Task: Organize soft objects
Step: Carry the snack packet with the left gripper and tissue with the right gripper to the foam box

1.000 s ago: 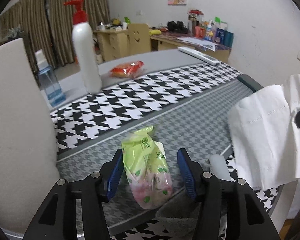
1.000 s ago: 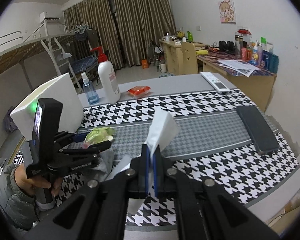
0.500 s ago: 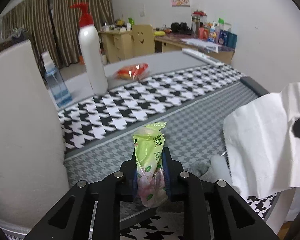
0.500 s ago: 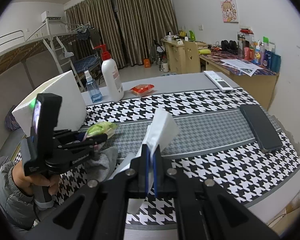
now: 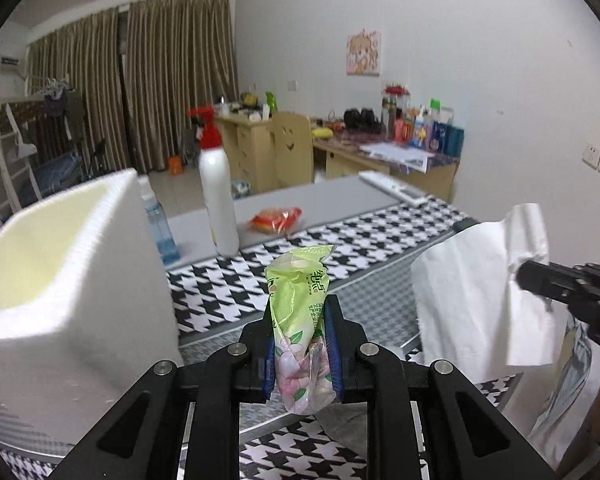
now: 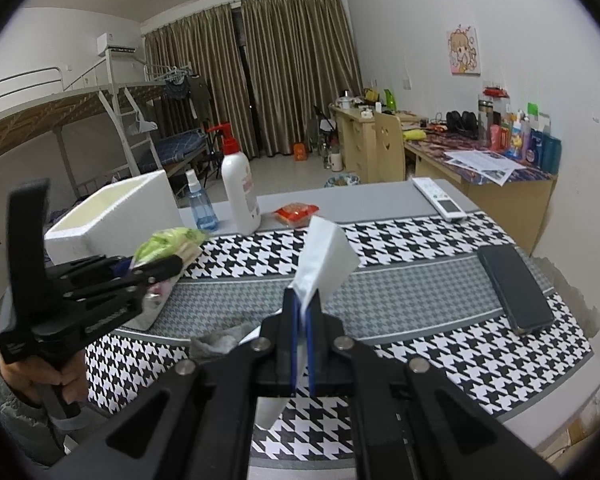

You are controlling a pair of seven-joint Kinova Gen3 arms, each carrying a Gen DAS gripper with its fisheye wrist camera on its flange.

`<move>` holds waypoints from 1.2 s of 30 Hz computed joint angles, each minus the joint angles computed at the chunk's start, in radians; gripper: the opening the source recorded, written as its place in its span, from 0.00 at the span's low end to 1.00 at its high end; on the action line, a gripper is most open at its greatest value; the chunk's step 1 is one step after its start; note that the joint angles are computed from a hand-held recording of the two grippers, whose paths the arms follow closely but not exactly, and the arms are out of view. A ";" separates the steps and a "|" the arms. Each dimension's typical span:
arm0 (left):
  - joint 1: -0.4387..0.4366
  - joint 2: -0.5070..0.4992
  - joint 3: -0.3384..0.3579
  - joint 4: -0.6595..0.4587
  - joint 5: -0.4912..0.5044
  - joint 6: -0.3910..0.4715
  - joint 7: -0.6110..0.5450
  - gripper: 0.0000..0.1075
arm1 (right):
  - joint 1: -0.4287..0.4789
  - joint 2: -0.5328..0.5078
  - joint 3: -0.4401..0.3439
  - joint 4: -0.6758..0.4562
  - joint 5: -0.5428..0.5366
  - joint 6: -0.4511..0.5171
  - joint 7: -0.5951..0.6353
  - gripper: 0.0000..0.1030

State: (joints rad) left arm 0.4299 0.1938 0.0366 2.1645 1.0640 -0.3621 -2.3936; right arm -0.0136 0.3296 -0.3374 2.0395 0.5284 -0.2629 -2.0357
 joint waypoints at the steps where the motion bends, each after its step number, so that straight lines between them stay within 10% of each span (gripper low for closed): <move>1: 0.006 -0.010 0.003 0.011 -0.003 -0.017 0.002 0.21 | -0.004 -0.001 0.004 0.002 -0.004 -0.008 0.003 0.06; 36: -0.123 -0.190 0.106 0.146 -0.160 -0.105 0.132 0.21 | -0.163 -0.030 0.105 -0.014 -0.175 -0.063 0.121 0.06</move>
State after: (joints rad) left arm 0.3065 0.0040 0.1426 2.3103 0.9041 -0.4674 -2.2612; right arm -0.1768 0.2991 -0.2323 2.0253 0.3536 -0.3261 -1.9144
